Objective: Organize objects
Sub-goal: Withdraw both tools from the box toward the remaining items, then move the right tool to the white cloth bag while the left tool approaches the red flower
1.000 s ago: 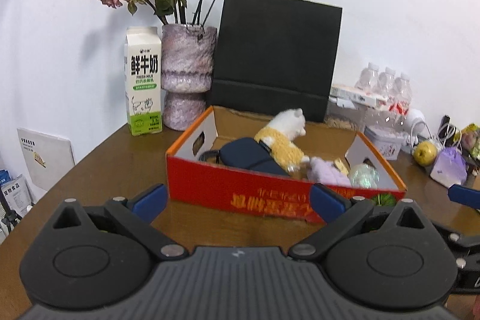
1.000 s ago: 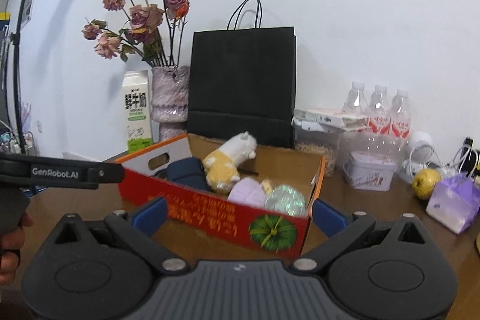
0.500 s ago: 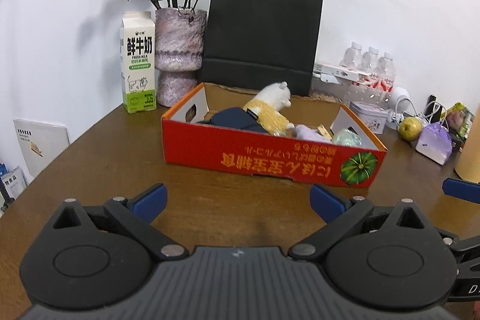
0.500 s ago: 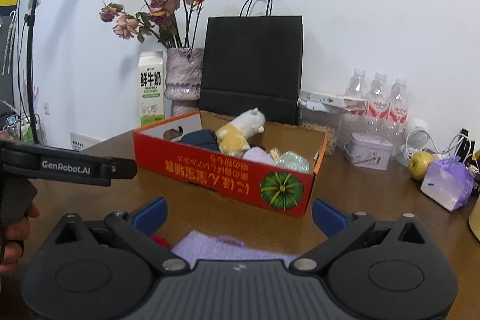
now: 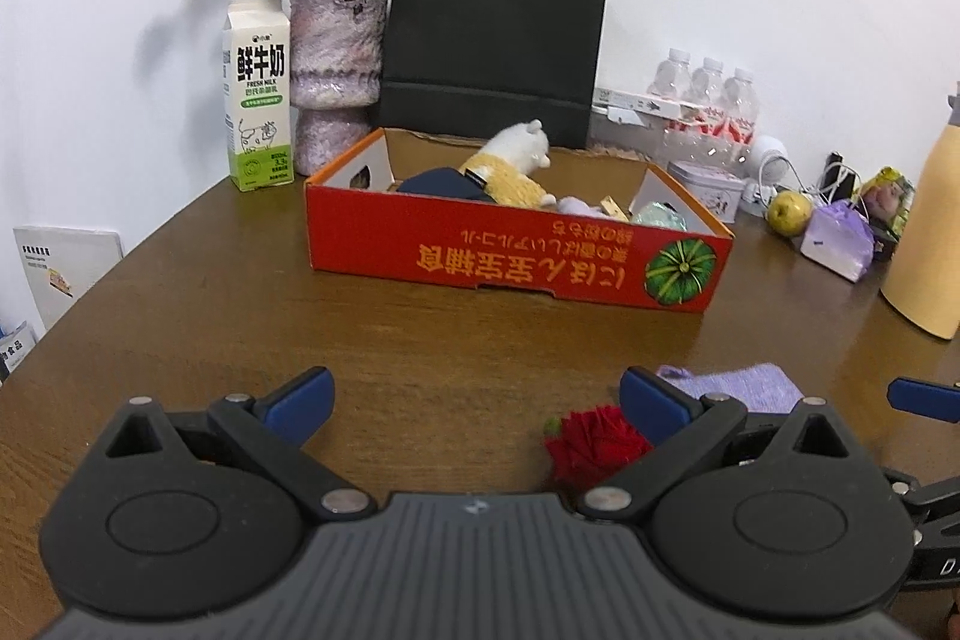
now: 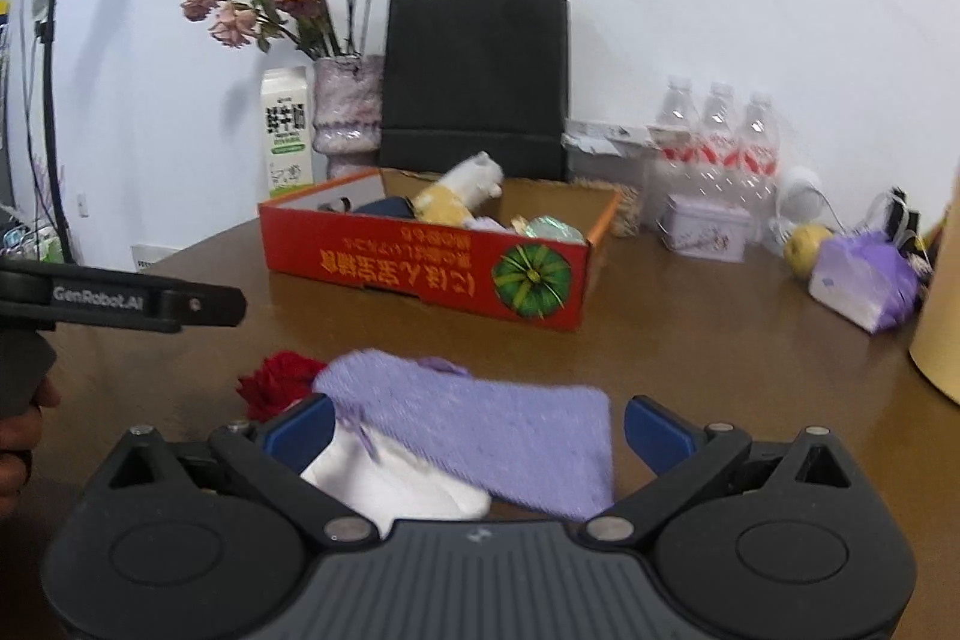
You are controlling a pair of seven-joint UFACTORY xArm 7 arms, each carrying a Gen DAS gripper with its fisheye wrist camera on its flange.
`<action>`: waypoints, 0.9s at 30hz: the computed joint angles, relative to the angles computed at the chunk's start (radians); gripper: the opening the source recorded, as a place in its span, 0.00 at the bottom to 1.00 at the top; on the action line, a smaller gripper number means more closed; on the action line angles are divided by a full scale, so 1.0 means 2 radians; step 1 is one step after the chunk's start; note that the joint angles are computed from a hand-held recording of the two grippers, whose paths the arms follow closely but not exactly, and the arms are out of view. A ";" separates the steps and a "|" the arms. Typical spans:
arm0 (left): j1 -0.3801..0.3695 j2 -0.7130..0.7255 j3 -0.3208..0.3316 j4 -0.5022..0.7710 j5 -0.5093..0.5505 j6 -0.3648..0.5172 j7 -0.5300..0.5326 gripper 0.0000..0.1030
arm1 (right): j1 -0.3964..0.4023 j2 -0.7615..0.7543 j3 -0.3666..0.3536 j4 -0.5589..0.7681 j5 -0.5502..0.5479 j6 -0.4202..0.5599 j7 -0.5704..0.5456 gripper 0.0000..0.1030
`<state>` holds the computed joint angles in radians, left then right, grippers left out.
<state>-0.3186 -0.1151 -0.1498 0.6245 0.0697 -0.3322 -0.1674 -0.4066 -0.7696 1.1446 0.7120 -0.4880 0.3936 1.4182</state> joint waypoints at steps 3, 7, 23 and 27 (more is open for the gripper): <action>-0.021 -0.004 0.032 -0.004 0.049 0.006 -0.035 1.00 | 0.021 0.004 -0.009 -0.011 0.009 0.014 0.005 1.00; -0.028 -0.004 0.045 -0.004 0.082 0.013 -0.057 1.00 | 0.034 0.024 -0.022 -0.019 0.005 0.011 0.019 1.00; -0.026 -0.009 0.054 0.004 0.094 0.043 -0.079 1.00 | 0.023 0.094 -0.025 0.000 -0.026 -0.065 0.031 1.00; -0.032 -0.012 0.060 0.003 0.079 0.047 -0.070 1.00 | -0.008 0.134 0.019 0.040 -0.034 -0.035 0.033 1.00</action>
